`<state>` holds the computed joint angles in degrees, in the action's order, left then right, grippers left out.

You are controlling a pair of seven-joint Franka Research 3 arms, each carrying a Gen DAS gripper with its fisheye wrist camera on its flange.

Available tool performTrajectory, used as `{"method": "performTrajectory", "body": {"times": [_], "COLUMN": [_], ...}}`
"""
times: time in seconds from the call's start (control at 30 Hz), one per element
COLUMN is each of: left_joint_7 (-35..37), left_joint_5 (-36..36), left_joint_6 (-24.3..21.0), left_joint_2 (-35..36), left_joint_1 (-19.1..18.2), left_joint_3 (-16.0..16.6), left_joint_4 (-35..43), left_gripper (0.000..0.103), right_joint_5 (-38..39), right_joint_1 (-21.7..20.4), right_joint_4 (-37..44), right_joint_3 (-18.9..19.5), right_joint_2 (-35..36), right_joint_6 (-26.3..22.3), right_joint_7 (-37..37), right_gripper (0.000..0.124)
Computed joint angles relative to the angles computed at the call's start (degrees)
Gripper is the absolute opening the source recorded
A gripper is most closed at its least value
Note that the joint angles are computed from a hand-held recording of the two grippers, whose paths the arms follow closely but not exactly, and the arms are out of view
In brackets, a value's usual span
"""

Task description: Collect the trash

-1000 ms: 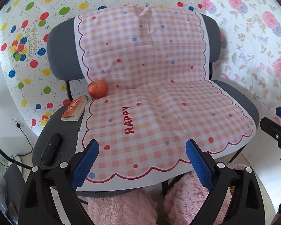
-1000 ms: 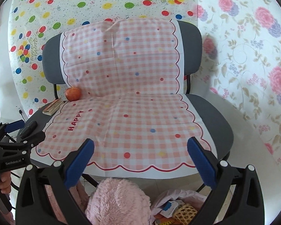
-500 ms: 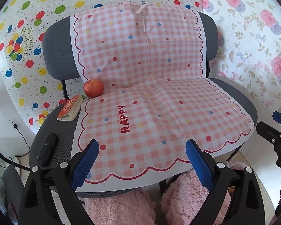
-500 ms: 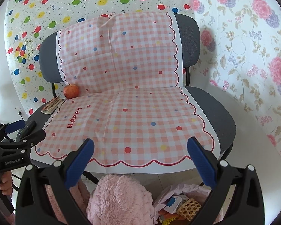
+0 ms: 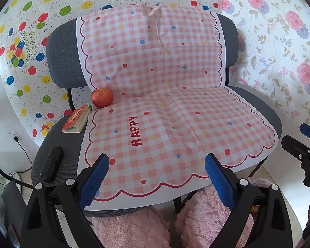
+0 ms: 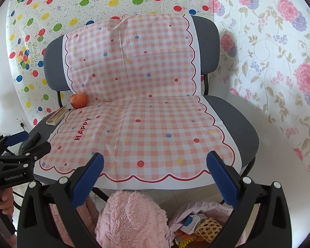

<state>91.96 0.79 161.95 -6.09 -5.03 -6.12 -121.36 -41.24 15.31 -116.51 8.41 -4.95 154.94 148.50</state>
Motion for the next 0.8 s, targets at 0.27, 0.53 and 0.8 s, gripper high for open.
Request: {"method": "performTrajectory", "body": {"times": [0.27, 0.53, 0.8], "left_joint_7": [0.09, -0.1, -0.45], "left_joint_5": [-0.25, -0.02, 0.33], "left_joint_6": [-0.19, -0.09, -0.24], "left_joint_2": [-0.2, -0.13, -0.28], "left_joint_1": [-0.17, -0.1, -0.15], "left_joint_3": [0.02, -0.02, -0.1], "left_joint_4": [-0.03, -0.08, -0.16], "left_gripper": [0.093, 0.093, 0.093], "right_joint_5": [0.39, 0.43, 0.08], "right_joint_1": [-0.15, -0.21, -0.5], "right_joint_4": [-0.4, -0.57, -1.54], "right_joint_3": [0.09, 0.16, 0.31], "right_joint_2": [-0.36, -0.5, -1.3], "right_joint_6": [0.09, 0.14, 0.43], "right_joint_7": [-0.46, -0.45, 0.17], "right_gripper": [0.097, 0.097, 0.097]}}
